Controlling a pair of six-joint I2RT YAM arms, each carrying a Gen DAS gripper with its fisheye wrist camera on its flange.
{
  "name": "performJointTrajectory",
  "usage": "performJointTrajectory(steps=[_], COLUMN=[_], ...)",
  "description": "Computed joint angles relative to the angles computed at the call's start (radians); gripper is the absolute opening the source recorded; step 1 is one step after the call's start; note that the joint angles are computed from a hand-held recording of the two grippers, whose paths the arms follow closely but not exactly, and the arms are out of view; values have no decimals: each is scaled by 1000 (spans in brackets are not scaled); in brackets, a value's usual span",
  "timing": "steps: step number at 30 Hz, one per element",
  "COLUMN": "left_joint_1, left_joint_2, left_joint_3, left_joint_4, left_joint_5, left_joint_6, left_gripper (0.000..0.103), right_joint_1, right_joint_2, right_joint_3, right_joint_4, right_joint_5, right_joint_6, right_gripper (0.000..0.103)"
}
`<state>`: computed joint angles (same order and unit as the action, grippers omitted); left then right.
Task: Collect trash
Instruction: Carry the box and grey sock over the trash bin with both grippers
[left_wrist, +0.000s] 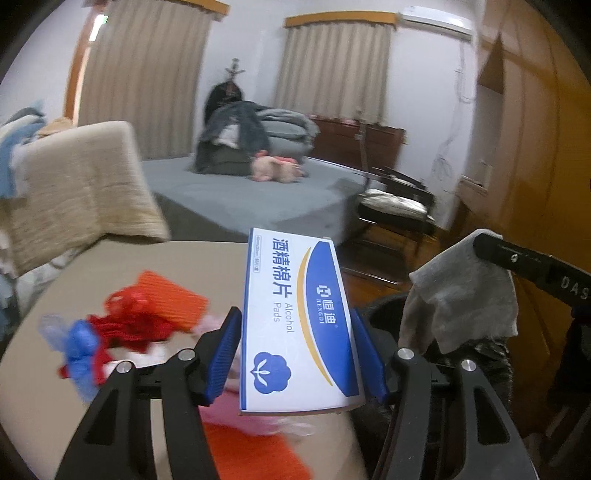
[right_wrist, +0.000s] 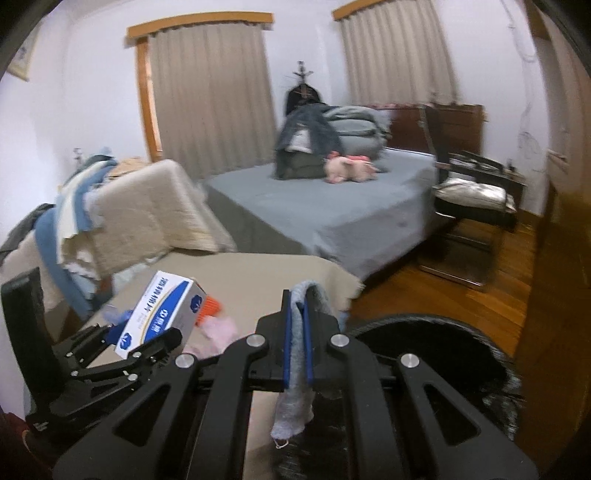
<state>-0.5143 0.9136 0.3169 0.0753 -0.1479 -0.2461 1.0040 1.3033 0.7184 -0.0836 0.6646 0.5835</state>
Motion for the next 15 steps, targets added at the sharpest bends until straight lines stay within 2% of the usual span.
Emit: performJointTrajectory(steps=[7,11,15], left_joint_1=[-188,-235,-251], left_joint_2=[362,518,621], left_joint_3=[90,153,202], left_joint_4=[244,325,361], left_joint_5=[-26,-2,56], left_joint_6=[-51,-60,-80], left_gripper=[59,59,61], right_joint_1=[-104,-173,-228], right_joint_2=[-143,-190,-199], right_joint_3=[-160,-240,-284], right_joint_4=[-73,-79,-78], right_joint_5=[4,-25,-37], right_joint_6=[69,90,90], right_gripper=[5,6,13])
